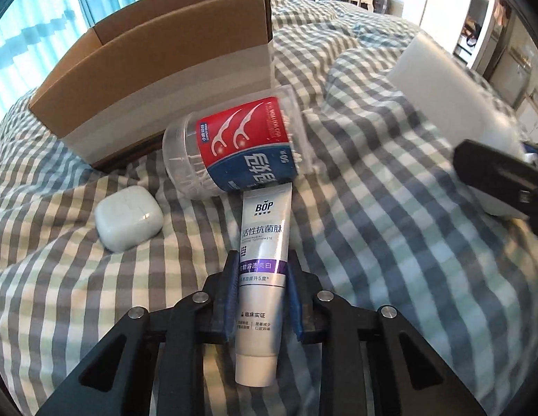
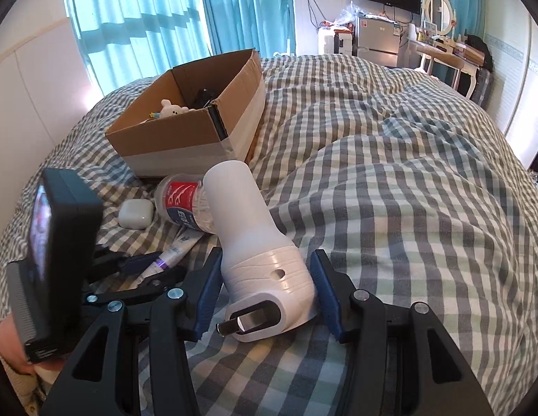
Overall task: Organize objects
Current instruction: 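Grasp the white hair dryer with the right gripper while the left gripper grasps the BOP toothpaste tube, then carry the hair dryer and toothpaste tube over the box with both grippers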
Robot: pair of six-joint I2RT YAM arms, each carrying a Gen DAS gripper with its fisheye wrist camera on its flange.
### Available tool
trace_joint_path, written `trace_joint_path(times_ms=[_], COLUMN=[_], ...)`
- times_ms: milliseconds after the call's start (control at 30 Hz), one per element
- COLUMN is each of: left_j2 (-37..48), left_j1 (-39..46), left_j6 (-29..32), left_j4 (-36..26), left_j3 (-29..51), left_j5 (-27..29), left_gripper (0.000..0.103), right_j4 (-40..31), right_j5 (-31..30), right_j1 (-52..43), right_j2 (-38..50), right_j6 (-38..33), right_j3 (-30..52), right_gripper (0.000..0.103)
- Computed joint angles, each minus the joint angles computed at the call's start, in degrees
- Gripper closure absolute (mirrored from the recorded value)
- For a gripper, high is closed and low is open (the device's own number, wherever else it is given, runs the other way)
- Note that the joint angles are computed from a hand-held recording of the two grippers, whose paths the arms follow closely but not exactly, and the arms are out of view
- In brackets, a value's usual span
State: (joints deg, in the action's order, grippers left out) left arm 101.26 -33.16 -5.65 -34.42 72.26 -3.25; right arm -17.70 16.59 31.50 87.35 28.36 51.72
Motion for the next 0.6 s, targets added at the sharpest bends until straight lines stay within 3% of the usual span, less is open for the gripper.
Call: trace_joint_path(times_ms=[367,600], left_j2=[-13.1,-19.2], left_j1=[0.9,2.9], left_j6=[-1.6,-1.7], left_j4=[-1.5,-3.5], left_j3=[-6.7,-6.3], left_j5=[-0.1,-0.3], left_gripper=[0.078,0.078], right_j4=[-5.3,-9.2], right_j5=[7.0,10.7], right_j1=[5.1,9.8], right_j2=[-2.4,-3.4], right_j6=[3.8,5.0], right_j3=[1.6,4.5], right_gripper=[0.053,0.054])
